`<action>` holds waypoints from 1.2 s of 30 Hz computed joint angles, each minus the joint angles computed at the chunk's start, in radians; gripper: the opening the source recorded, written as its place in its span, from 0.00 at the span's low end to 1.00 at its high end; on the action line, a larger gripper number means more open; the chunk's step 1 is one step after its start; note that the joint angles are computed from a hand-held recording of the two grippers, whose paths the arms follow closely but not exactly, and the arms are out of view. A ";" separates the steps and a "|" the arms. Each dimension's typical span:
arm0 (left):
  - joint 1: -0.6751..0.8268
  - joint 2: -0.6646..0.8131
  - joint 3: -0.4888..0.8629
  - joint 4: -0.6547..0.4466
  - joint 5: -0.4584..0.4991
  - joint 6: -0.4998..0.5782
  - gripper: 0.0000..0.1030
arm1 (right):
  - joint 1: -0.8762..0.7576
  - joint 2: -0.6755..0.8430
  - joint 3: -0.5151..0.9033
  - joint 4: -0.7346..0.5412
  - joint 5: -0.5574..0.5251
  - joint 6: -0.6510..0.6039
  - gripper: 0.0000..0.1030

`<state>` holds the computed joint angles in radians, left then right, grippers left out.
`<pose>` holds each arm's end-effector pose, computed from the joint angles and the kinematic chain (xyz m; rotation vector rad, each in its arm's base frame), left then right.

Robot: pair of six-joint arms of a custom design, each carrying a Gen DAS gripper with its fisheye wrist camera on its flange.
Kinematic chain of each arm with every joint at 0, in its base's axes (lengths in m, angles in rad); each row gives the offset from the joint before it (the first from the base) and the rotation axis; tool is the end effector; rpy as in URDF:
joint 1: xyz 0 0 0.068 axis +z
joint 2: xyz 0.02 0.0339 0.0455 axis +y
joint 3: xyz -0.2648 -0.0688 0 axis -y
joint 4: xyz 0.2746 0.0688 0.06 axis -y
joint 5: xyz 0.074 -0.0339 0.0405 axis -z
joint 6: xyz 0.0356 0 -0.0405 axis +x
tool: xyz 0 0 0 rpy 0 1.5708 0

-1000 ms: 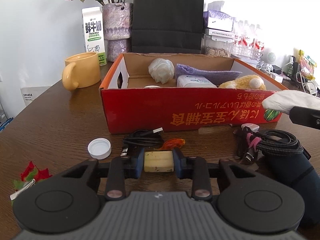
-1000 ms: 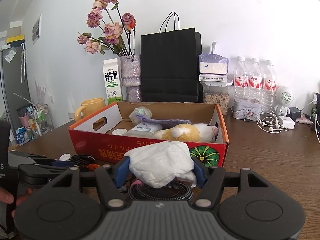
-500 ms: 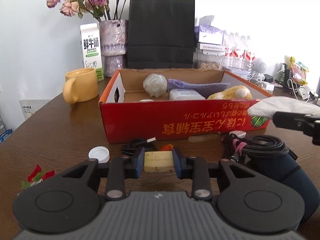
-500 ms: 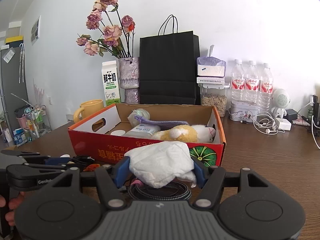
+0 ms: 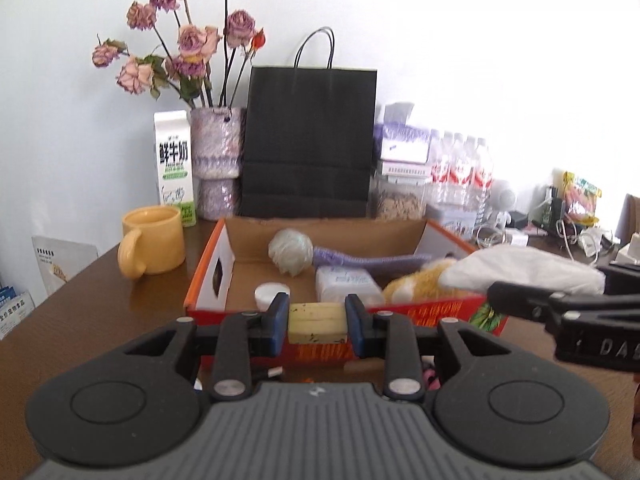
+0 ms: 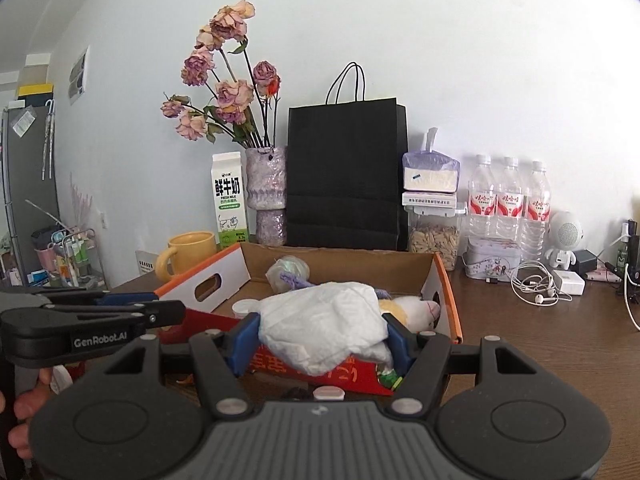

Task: Organize objects
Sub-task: 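Carry the cloth and yellow block into the box and open both grippers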

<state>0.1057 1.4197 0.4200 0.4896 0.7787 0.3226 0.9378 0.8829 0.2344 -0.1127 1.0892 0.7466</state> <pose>0.2669 0.0032 0.1282 0.6628 1.8469 -0.5271 0.1275 0.1204 0.1376 0.2994 1.8752 -0.1537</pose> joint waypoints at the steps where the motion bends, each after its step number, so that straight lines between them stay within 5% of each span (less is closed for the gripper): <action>1: -0.011 -0.010 0.006 0.004 -0.004 -0.021 0.30 | -0.015 -0.005 0.004 0.017 -0.010 -0.030 0.61; 10: -0.121 -0.016 0.098 0.040 -0.114 -0.195 0.30 | -0.204 0.022 0.040 0.203 -0.133 -0.256 0.61; 20: -0.227 0.115 0.254 0.032 -0.278 -0.304 0.30 | -0.460 0.224 0.115 0.440 -0.354 -0.394 0.61; 29: -0.288 0.262 0.392 0.001 -0.400 -0.286 0.30 | -0.615 0.419 0.179 0.593 -0.504 -0.431 0.61; 36: -0.300 0.335 0.445 -0.036 -0.438 -0.249 0.30 | -0.670 0.479 0.189 0.587 -0.573 -0.403 0.61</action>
<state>-0.1943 1.7544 0.8652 0.4538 0.3404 0.0731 0.2679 1.3617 0.4236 0.4741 0.5164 0.3434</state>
